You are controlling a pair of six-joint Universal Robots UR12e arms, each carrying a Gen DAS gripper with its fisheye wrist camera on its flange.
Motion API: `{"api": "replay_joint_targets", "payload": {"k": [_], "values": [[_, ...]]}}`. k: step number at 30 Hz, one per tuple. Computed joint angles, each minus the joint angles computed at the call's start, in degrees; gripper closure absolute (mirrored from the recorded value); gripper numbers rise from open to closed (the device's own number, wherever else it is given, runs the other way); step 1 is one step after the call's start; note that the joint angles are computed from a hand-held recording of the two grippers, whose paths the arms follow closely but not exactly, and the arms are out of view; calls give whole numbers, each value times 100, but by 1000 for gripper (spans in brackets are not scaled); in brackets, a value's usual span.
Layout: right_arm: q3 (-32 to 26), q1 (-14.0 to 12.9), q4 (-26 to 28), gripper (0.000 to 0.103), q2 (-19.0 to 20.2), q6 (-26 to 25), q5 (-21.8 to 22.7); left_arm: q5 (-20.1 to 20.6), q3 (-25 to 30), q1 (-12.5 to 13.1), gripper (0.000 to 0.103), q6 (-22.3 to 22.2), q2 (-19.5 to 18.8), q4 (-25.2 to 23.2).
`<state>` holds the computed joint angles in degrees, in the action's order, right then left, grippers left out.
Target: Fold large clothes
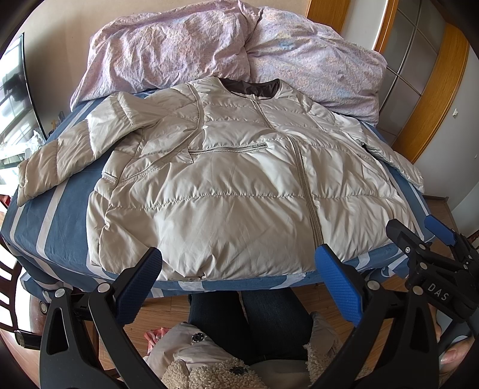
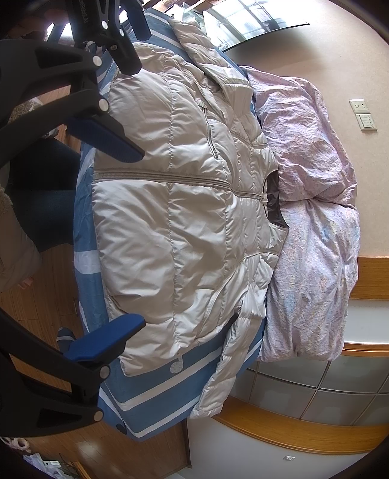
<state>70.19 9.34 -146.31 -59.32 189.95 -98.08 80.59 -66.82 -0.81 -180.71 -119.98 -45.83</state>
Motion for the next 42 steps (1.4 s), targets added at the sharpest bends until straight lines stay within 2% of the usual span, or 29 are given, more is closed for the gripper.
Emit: {"api": "replay_joint_targets", "payload": {"k": [22, 26, 33, 38, 42], "values": [[-98, 2, 96, 2, 51, 73, 5, -6, 100, 3, 1, -35, -43, -111], [-174, -127, 123, 2, 119, 251, 203, -65, 175, 17, 1, -19, -99, -253], [-272, -627, -415, 2, 267, 1374, 861, -399, 465, 69, 1, 107, -295, -594], [-576, -1096, -374, 2, 539, 2541, 1402, -872, 788, 135, 1, 265, -495, -1108], [-801, -1475, -254, 2, 795, 3768, 2127, -1129, 959, 174, 1, 378, -619, -1244]]}}
